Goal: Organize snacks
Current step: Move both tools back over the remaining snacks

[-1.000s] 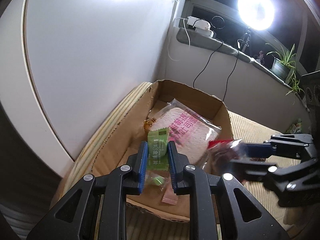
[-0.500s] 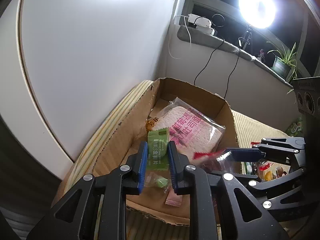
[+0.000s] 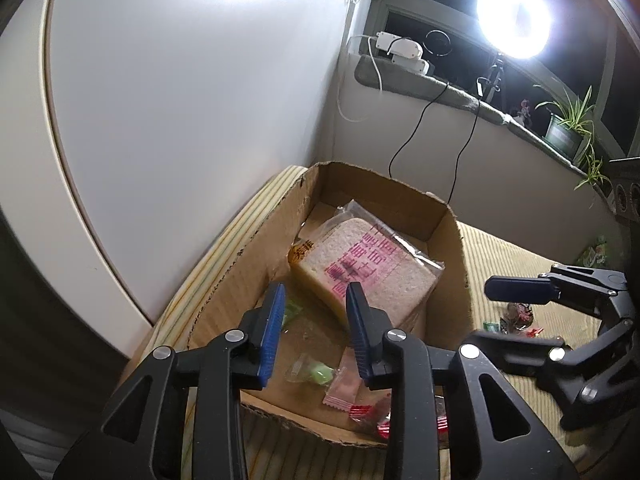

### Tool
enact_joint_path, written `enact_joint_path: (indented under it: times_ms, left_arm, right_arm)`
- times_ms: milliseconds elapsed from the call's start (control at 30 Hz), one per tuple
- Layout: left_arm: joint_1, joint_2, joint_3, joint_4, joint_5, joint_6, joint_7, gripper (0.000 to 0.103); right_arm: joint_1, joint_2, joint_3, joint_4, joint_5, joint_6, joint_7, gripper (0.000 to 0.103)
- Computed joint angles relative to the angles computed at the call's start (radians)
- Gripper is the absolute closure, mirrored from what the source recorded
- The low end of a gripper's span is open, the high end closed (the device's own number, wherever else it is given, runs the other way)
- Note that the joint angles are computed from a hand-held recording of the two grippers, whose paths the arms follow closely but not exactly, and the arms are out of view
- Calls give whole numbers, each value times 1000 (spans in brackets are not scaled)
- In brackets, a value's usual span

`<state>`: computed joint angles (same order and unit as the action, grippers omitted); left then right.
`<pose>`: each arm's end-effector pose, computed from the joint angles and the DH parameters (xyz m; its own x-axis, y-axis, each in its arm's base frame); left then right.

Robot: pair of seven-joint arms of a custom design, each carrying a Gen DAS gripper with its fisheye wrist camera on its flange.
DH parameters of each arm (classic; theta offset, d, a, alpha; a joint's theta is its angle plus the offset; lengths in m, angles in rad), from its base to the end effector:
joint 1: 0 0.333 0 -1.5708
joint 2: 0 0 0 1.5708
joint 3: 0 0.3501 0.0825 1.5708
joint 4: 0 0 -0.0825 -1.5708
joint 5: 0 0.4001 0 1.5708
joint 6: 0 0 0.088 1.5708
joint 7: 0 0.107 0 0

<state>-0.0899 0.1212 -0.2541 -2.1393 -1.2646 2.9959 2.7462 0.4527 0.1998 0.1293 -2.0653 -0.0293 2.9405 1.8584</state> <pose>0.5798 -0.1313 0.4209 -0.3721 -0.9094 0.1860 -0.6703 0.1247 -0.7315 0.5410 0.3530 0.4397 0.3570 -0.9165 -0.1807 -0.7783 -0.1849 -0.6001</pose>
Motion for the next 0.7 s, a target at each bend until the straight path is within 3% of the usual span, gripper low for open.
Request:
enact_joint_path:
  times_ms: [367,700]
  left_arm:
    - [-53,-79,14,-31,-161,-39,156,73]
    - [-132,-108,15,-59,-180,-88,182,73]
  right_arm:
    - [-16,-158,-51,-168,-142,65,178,31]
    - [-166,-343,-3,-352,-306,36,358,28]
